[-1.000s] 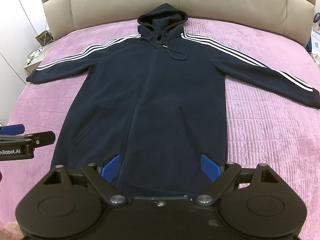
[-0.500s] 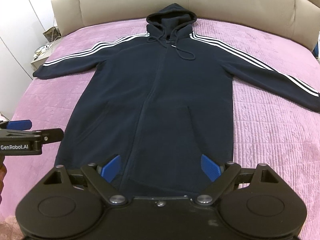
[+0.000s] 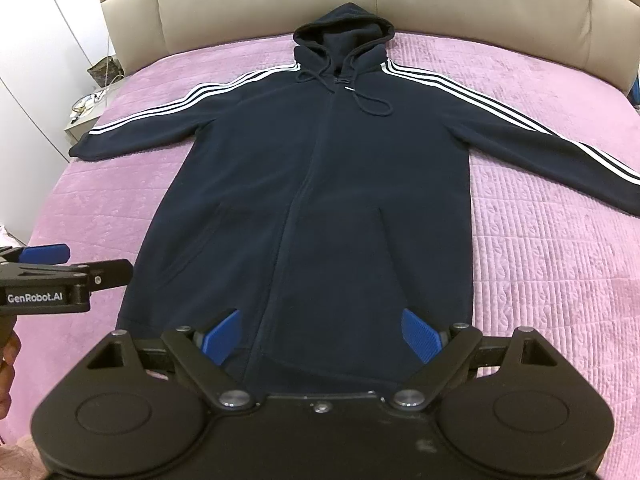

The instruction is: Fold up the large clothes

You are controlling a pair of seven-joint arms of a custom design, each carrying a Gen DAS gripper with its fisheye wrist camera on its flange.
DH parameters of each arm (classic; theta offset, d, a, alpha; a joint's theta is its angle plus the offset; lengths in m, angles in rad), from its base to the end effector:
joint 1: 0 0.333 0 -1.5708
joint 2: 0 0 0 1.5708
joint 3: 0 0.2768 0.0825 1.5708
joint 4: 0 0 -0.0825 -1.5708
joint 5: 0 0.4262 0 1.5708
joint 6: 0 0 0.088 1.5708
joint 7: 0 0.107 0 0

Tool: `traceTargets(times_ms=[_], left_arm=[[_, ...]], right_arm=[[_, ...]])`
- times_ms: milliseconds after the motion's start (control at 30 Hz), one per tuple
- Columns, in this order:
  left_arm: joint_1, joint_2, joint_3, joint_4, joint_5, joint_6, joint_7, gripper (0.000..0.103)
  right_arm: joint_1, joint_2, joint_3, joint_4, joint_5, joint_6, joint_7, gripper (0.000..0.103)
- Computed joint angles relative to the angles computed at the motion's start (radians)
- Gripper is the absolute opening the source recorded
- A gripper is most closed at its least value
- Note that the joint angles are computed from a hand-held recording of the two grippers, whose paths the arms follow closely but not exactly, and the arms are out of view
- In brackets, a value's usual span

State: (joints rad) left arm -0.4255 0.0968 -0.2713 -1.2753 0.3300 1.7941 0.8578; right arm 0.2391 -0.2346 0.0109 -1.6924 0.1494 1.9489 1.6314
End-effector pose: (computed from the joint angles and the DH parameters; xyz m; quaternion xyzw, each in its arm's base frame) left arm 0.5093 -0.3766 0.7098 -0.6898 0.6766 -0.1953 0.1681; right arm 0.5381 0.1485 0.6993 -0.7395 0.6238 -0.0841 0.2387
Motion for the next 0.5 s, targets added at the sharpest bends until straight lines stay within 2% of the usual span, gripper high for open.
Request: traceTargets(times_ms=[500], left_arm=[[-0.002,0.002,0.001,0.007,0.003,-0.003,-0.007,0.103]], right_arm=[[0.0,-0.01,-0.007,-0.01,0.022,0.007,-0.023,0.102]])
